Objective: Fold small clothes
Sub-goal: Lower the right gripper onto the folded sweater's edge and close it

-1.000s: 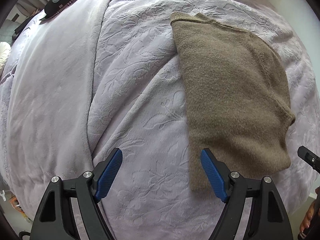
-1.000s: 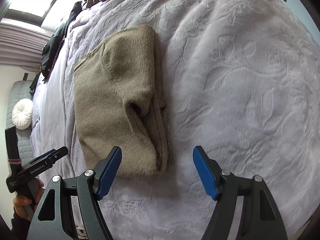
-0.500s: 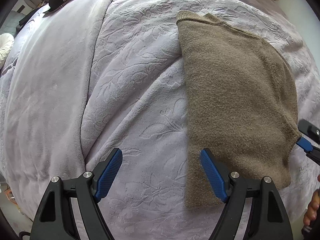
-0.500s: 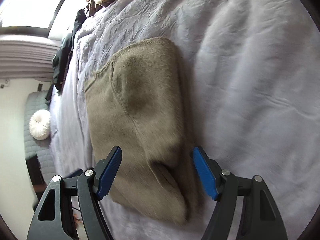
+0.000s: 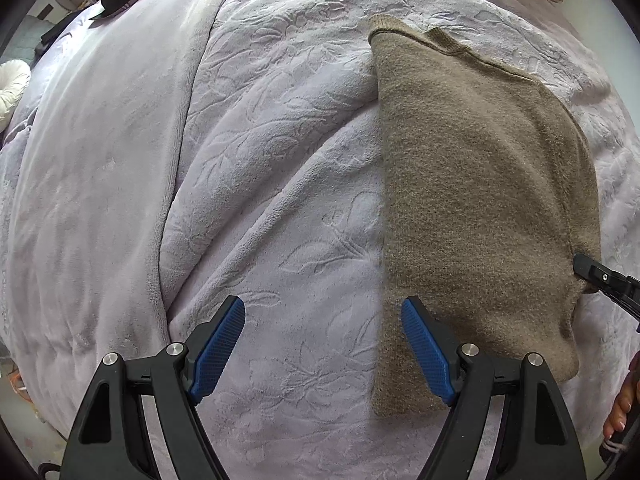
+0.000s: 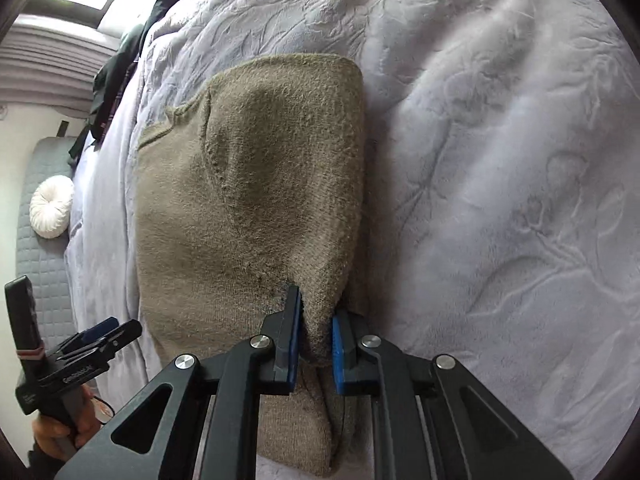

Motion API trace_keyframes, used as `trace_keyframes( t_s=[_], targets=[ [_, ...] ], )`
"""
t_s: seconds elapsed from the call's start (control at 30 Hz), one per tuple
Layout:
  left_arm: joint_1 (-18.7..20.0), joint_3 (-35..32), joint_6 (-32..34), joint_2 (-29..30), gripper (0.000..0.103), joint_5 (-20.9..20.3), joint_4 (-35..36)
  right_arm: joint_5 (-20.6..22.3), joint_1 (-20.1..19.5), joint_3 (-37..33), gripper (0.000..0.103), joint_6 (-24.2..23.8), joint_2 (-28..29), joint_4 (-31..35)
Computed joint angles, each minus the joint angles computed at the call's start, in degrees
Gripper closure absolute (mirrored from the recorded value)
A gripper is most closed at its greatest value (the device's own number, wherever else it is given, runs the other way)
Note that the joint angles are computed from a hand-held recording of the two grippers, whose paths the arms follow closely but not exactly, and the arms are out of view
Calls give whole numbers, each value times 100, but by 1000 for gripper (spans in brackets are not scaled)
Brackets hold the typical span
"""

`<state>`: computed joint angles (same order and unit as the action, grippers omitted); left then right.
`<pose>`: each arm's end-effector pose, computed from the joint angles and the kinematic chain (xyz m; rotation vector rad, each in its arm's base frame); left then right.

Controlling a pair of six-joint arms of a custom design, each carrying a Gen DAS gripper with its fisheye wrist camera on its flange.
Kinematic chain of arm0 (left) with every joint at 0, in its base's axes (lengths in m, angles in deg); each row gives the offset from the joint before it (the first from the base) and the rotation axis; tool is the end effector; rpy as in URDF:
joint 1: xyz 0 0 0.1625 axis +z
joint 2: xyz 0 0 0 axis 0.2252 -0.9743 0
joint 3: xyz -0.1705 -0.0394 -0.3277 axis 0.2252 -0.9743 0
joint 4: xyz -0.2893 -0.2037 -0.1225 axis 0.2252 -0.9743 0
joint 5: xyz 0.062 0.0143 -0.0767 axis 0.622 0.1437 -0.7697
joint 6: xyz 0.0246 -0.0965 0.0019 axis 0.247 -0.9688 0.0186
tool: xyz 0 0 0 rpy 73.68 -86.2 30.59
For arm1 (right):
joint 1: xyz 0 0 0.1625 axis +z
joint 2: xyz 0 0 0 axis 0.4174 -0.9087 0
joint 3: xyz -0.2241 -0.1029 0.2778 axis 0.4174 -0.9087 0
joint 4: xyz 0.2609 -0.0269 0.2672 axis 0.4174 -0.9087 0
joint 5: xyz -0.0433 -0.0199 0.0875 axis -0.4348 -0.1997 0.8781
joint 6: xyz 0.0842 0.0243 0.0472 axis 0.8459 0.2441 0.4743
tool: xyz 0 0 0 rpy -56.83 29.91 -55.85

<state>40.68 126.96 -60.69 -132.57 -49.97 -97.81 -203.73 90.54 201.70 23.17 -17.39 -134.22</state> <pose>-0.1482 -0.5313 0.3090 0.6410 2.2668 0.1484 0.2748 -0.3921 0.1540 -0.7500 -2.6550 0.7011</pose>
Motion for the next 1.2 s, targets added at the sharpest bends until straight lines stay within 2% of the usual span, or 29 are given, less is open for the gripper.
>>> trace_keyframes(
  t_s=[0.27,0.37,0.4,0.43,0.77,0.9,0.93,0.97,1.2],
  targets=[
    [-22,-29,-32,29,22,-34,43,350,-44,430,80,204,-422,-465],
    [-21,-15,-4,21,22,-25,53,311,-13,427,60,296,-456,-360],
    [-22,3,0,16,22,-9,43,272,0,417,48,332,-469,-289],
    [-18,22,15,19,22,23,22,245,3,416,44,343,-482,-269],
    [138,42,280,88,22,-157,-277,333,-153,637,43,369,-664,-480],
    [223,51,498,95,21,-320,-678,344,-192,629,41,316,-665,-500],
    [229,39,533,121,16,-351,-757,361,-204,636,41,261,-658,-584],
    [251,3,580,146,0,-405,-816,396,-219,662,41,186,-664,-692],
    [405,-501,991,575,0,-907,-1079,820,-527,685,41,-381,-645,-1106]
  ],
)
